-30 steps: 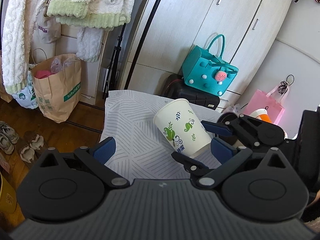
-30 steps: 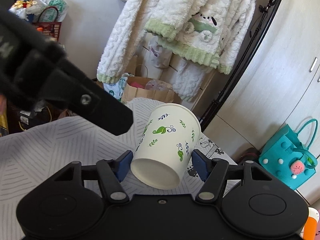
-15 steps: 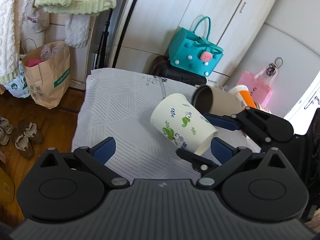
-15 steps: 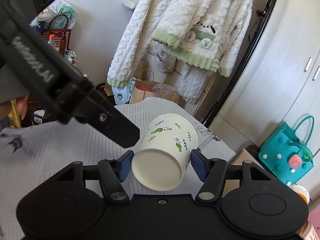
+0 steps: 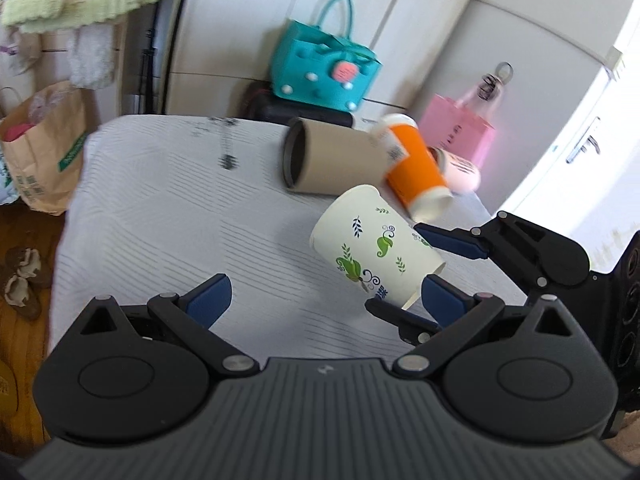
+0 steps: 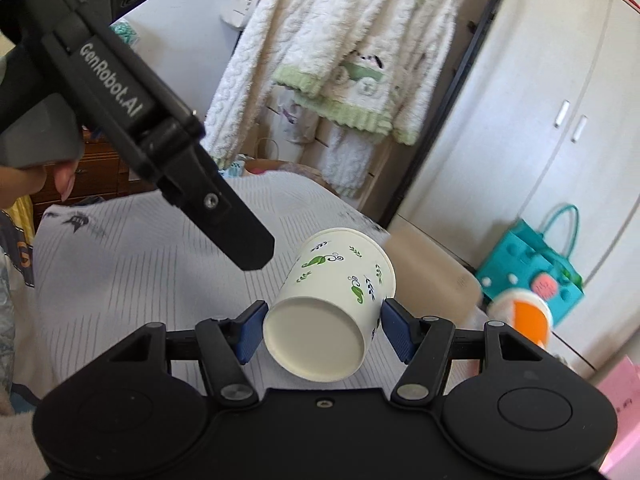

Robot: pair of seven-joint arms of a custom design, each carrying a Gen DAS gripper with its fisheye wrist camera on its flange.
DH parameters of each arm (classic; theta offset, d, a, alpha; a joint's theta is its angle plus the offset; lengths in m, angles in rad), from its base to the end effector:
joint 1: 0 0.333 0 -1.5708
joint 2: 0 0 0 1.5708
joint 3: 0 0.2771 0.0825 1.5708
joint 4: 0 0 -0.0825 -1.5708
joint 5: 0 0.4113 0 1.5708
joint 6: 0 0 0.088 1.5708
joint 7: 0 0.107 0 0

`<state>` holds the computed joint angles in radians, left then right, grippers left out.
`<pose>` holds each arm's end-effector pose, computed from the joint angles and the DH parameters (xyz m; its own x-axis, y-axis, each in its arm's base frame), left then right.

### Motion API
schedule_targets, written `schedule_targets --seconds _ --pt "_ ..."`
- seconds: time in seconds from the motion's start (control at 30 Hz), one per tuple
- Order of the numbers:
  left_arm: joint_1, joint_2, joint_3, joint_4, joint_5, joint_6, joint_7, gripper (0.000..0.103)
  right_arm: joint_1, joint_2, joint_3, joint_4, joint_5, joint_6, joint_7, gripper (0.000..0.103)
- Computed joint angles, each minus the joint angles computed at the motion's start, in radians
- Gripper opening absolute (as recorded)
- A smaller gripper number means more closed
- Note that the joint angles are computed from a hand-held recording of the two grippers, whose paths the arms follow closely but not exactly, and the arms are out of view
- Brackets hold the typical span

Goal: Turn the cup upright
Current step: 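Lift the paper cup with the right tool while the left tool approaches it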

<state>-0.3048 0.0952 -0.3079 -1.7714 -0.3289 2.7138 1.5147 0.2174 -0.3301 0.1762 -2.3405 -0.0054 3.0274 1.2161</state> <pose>0.5531 -0.3658 0.5558 -0.4215 -0.8256 0.3751 -0.7330 0.0667 -0.6769 0.4904 0.2113 0.5372 0.5166 -0.7807 0.3518 -0.3112 -0.5539 -0.7722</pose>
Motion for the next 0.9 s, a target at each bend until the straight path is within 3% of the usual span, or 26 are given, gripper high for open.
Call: schedule_targets --seconds 0.23,0.63,0.77,0.9 --pt "-0.024 0.070 -0.030 0.105 0.004 -0.076 -0.003 0.102 -0.029 -0.124 -0.012 -0.117 0.019 -0.001 0.028 0.067" --pt "-0.069 0.221 -0.057 0.297 0.087 -0.184 -0.060 0.102 0.059 -0.182 -0.138 -0.204 0.183 -0.012 -0.068 0.067" --pt "-0.069 0.258 -0.071 0.342 0.090 -0.206 -0.058 0.102 0.042 -0.177 -0.132 -0.221 0.219 0.010 -0.065 0.067" --pt "-0.066 0.288 -0.077 0.376 0.071 -0.214 -0.064 0.102 0.104 -0.191 -0.202 -0.229 0.281 -0.001 -0.123 0.069"
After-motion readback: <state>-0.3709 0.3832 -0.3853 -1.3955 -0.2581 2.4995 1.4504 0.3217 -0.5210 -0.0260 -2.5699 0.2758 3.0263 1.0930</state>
